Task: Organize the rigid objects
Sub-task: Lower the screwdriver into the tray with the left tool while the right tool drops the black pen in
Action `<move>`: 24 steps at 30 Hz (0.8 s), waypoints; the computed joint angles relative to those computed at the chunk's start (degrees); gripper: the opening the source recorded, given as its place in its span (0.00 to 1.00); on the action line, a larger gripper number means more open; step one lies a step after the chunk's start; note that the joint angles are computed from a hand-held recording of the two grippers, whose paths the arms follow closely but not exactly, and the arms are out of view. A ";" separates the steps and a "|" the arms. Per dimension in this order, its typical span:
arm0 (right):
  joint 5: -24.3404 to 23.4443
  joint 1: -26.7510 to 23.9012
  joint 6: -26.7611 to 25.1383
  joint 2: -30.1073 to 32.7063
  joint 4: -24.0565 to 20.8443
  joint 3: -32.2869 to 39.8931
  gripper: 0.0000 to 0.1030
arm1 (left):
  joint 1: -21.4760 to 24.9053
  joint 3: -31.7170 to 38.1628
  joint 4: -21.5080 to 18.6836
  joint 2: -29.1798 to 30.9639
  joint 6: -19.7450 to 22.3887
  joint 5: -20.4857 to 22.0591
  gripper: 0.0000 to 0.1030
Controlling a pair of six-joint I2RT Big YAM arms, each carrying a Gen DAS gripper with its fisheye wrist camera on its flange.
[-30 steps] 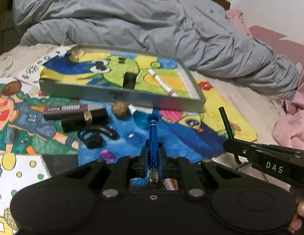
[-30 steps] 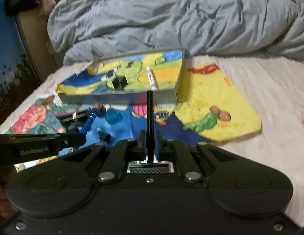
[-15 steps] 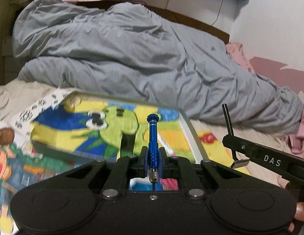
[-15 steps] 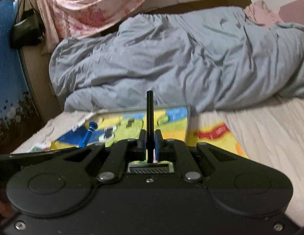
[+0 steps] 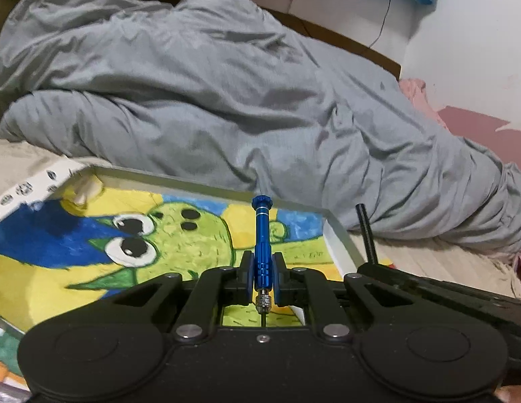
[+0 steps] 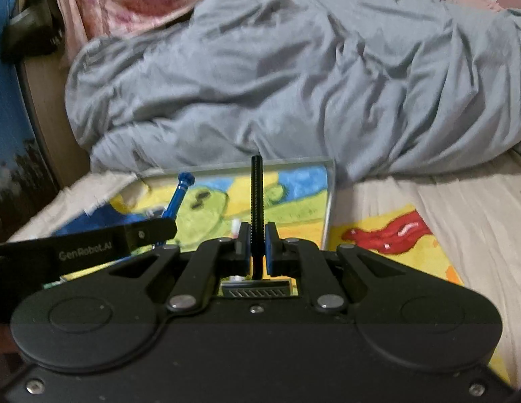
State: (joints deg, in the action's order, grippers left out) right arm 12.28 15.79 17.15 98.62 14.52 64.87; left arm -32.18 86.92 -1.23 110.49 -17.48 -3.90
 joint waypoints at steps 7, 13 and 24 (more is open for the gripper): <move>-2.29 -0.54 1.79 4.35 -7.12 4.94 0.03 | 0.35 2.77 -5.02 2.69 -1.37 1.67 0.10; -2.03 0.26 1.84 5.16 -7.97 5.56 0.03 | 0.34 2.69 -7.20 2.78 -1.26 2.66 0.10; -2.31 0.57 -0.66 0.64 -8.12 2.12 0.08 | 0.56 0.72 -7.55 0.56 -1.85 2.51 0.17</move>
State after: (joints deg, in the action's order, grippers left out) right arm 9.97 16.36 16.49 99.26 6.39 66.99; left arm -31.62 87.64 -8.78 111.04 -19.33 -1.39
